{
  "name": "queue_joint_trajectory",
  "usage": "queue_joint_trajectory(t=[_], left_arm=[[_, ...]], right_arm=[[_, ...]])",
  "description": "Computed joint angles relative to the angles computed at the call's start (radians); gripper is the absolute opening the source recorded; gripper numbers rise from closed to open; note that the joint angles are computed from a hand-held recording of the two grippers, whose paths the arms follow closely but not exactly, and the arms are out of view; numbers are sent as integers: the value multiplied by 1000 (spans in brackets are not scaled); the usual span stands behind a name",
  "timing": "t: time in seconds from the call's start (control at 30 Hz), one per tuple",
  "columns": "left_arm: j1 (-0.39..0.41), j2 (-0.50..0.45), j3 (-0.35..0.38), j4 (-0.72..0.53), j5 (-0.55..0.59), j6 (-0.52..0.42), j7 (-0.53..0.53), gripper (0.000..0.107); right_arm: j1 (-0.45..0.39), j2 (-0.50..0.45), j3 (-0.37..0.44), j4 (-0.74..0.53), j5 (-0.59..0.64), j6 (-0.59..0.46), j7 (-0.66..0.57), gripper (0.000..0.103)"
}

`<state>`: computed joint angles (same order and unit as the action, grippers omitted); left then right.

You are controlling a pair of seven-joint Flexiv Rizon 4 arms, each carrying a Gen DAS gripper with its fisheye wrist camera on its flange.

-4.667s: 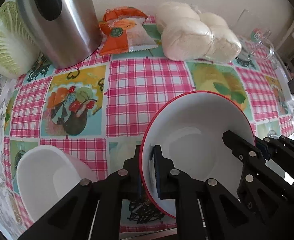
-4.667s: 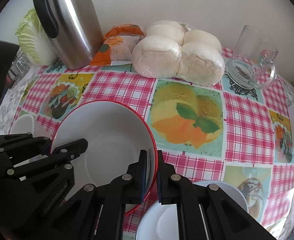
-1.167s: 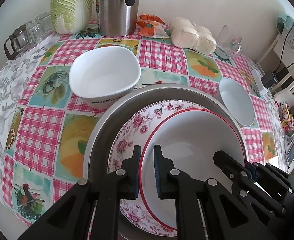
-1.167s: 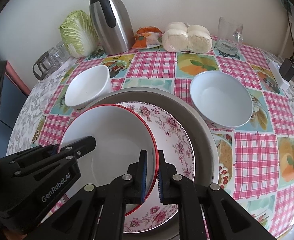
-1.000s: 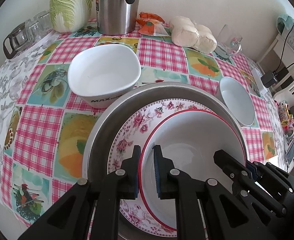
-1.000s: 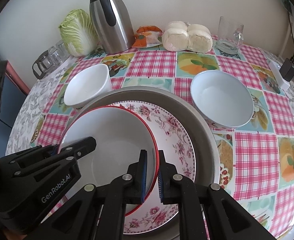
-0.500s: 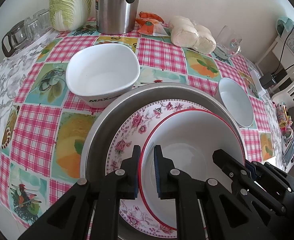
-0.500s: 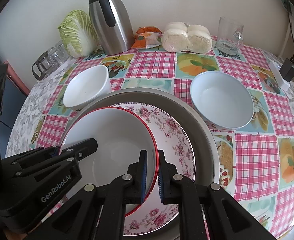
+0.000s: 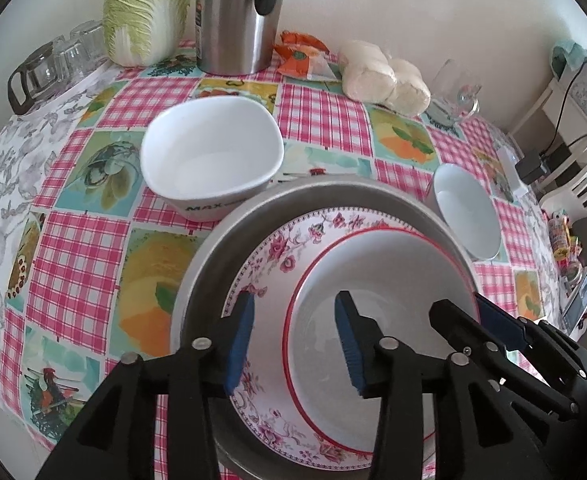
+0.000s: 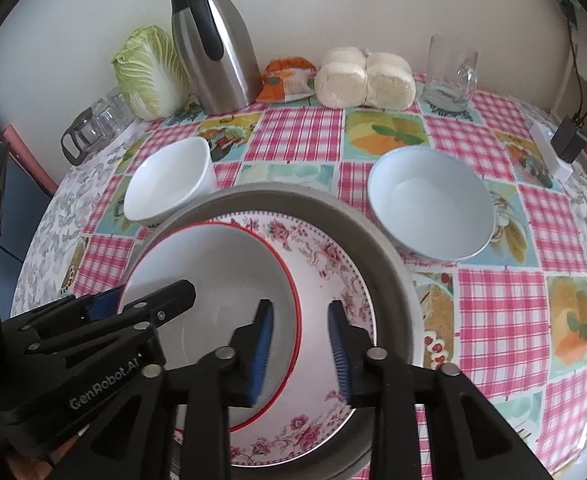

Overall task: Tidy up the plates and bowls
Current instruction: 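Open both tools to release the red-rim bowl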

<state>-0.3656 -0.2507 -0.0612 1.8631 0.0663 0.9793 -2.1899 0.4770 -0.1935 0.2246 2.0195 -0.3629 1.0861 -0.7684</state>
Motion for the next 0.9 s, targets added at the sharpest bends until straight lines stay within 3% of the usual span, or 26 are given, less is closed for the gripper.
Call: queue_joint_trajectory(t=[0.13, 0.23, 0.3, 0.43, 0.63, 0.73, 0.83, 0.9], left_arm=[[3, 23, 8, 16, 1, 17, -29, 59], [8, 38, 15, 25, 9, 8, -68, 63], [10, 47, 20, 28, 28, 1, -94, 63], [15, 56, 23, 25, 67, -16, -136, 78], [9, 64, 33, 0, 170, -71, -221, 90], [16, 68, 30, 4, 183, -65, -237, 91], [11, 73, 34, -11, 228, -101, -281, 92], [13, 77, 34, -14, 247, -118, -305, 94]], right_arm=[[-4, 17, -6, 9, -11, 8, 13, 37], [-9, 31, -12, 22, -31, 16, 32, 52], [-12, 41, -19, 32, -62, 19, 53, 54], [-25, 53, -24, 49, -89, 39, 92, 68], [-38, 56, -22, 57, -101, 46, 116, 86], [-41, 55, -21, 59, -101, 53, 119, 91], [-42, 54, -21, 61, -102, 60, 122, 103], [-43, 54, -21, 61, -101, 59, 119, 103]])
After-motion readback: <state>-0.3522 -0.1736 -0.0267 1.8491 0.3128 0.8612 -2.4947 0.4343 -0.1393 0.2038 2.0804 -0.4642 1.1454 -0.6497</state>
